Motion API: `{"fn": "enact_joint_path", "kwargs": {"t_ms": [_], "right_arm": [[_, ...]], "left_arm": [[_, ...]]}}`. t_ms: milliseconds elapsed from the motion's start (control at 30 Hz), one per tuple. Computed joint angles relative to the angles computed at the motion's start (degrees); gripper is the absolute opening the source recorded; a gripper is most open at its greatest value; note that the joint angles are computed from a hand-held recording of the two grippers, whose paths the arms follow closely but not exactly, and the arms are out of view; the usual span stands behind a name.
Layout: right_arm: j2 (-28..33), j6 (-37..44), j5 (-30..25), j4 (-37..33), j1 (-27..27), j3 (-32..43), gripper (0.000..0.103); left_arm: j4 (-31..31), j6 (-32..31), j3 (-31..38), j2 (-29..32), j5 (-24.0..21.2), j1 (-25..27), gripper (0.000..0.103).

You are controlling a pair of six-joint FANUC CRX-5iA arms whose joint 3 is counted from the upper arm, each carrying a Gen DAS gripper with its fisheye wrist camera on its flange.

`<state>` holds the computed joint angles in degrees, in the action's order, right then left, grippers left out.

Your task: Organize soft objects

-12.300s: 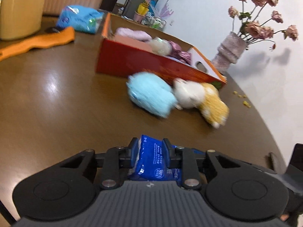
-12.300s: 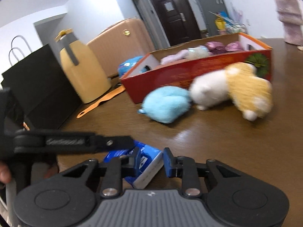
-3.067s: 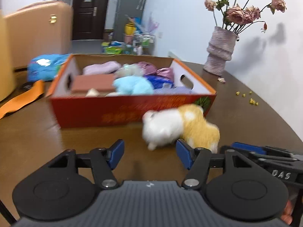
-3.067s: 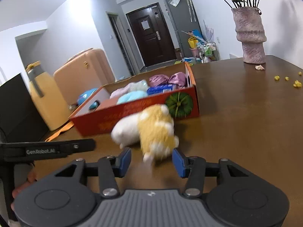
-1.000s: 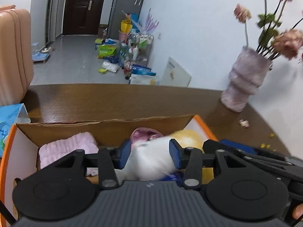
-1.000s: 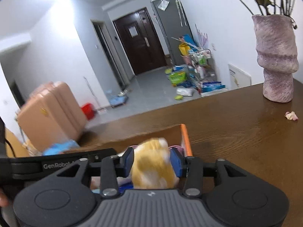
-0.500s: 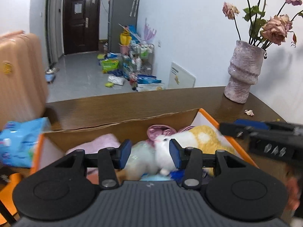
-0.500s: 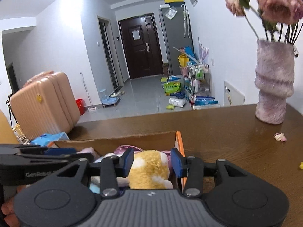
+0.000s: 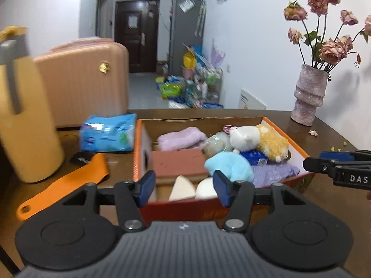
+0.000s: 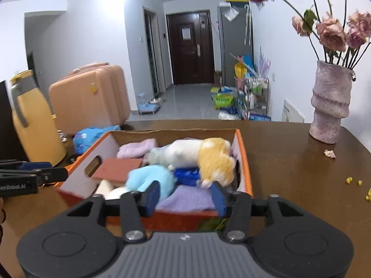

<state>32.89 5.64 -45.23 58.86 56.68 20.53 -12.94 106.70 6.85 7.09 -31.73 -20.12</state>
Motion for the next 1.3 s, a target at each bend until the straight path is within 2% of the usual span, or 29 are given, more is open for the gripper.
{"fn": "enact_joint_path", "kwargs": {"t_ms": [33, 100, 167, 200, 300, 433, 667, 867, 1033, 1167, 1233, 1300], "right_arm": [[-1.0, -4.7, 0.5, 4.9, 0.5, -3.3, 0.068], [-2.5, -15.9, 0.4, 17.1, 1.1, -9.9, 0.074], [-3.2, -23.8, -1.0, 25.1, 1.7, -14.1, 0.079], [-3.4, -26.4, -1.9, 27.4, 2.1, -15.4, 0.079], [-3.5, -31.3, -4.8, 31.1, 3.6, -17.9, 0.081], [-2.9, -32.4, -9.6, 30.7, 6.0, -18.3, 0.083], [-4.2, -34.5, -12.6, 29.0, 9.4, -20.1, 0.087], [-5.7, -37.6, -18.4, 26.9, 15.1, -22.8, 0.087], [-6.8, -39.3, -22.0, 23.8, 20.7, -25.0, 0.093], [-6.5, -36.9, -25.7, 19.9, 25.3, -23.9, 0.093], [-5.9, -35.9, -27.9, 17.7, 27.5, -22.6, 0.093], [-5.4, -35.9, -28.9, 14.9, 29.8, -21.3, 0.093]], "left_arm": [[-3.4, 2.8, -2.3, -1.9, 2.1, -0.7, 0.078], [-12.1, 11.2, -6.6, -5.6, 6.4, -2.5, 0.095], [-24.9, 24.1, -8.5, -8.0, 7.0, -5.7, 0.097], [-28.4, 27.2, -9.6, -9.0, 7.4, -6.8, 0.100], [-30.7, 29.4, -12.2, -11.1, 7.5, -7.9, 0.100], [-32.6, 32.1, -14.2, -13.1, 6.4, -9.0, 0.100], [-36.9, 37.6, -18.3, -18.3, 4.3, -11.9, 0.100], [-41.0, 42.7, -23.2, -24.4, -0.4, -17.7, 0.100], [-39.9, 44.2, -27.4, -29.8, -4.5, -22.2, 0.100], [-36.7, 42.0, -30.8, -34.5, -6.2, -24.4, 0.101], [-36.5, 42.1, -31.4, -35.7, -9.4, -26.4, 0.101], [-39.7, 45.3, -31.0, -36.3, -15.6, -31.0, 0.101]]}}
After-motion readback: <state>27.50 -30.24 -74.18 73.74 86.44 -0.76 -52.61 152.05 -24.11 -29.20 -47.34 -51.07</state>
